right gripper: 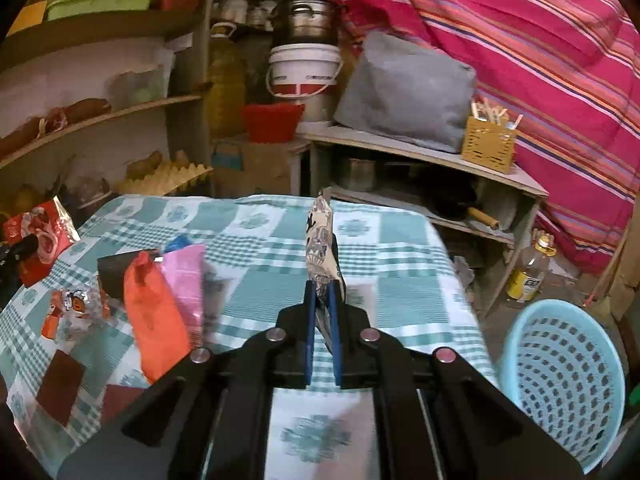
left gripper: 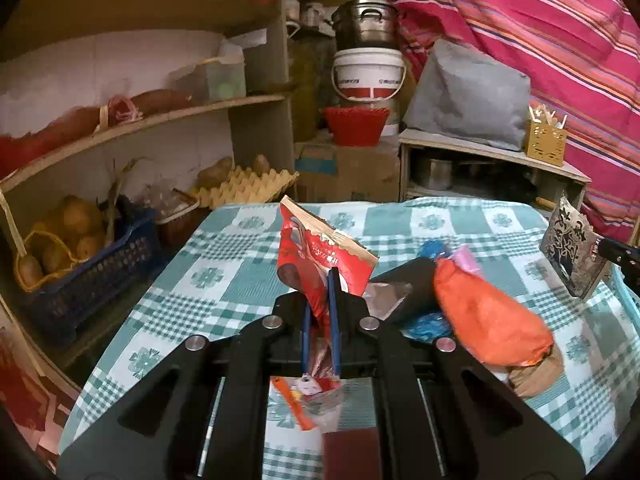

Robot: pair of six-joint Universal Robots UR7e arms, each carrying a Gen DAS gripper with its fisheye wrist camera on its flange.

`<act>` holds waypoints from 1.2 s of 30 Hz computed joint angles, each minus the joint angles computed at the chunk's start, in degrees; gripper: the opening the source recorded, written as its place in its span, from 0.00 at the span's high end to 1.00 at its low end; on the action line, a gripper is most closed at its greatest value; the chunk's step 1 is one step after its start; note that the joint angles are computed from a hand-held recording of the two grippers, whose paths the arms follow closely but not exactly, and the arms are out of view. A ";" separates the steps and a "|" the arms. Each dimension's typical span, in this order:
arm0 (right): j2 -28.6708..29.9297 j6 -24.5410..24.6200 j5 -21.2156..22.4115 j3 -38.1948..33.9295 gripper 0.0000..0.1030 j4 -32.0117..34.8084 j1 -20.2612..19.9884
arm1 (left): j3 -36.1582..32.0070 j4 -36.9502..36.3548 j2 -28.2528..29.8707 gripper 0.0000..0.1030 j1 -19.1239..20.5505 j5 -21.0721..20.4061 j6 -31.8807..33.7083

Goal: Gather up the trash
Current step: 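Carry both wrappers to the blue basket and release them inside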

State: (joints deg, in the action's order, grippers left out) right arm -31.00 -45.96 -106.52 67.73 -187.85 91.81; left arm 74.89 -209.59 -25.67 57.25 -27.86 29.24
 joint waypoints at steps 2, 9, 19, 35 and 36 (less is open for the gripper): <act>-0.97 0.28 0.16 0.67 0.93 -0.45 -0.55 | -0.34 0.03 0.39 0.94 -0.48 -0.37 -0.14; -5.29 1.39 2.04 3.73 0.93 -2.52 -2.36 | -2.36 3.87 2.34 0.94 -2.71 -3.09 -2.25; -12.24 4.22 4.83 7.37 0.93 -3.66 -6.22 | -12.13 14.92 9.20 0.94 -5.39 -9.37 -6.40; -18.06 12.94 4.91 6.51 0.93 2.96 -13.79 | -42.38 39.33 29.28 0.94 -7.82 -19.07 -9.60; -18.24 13.10 4.95 6.54 0.93 3.17 -14.00 | -44.83 41.15 30.75 0.94 -7.92 -19.59 -9.84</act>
State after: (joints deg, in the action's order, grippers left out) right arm -49.25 -32.85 -101.57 74.27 -184.68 77.81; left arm 30.06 -168.44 5.08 49.33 -47.45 19.40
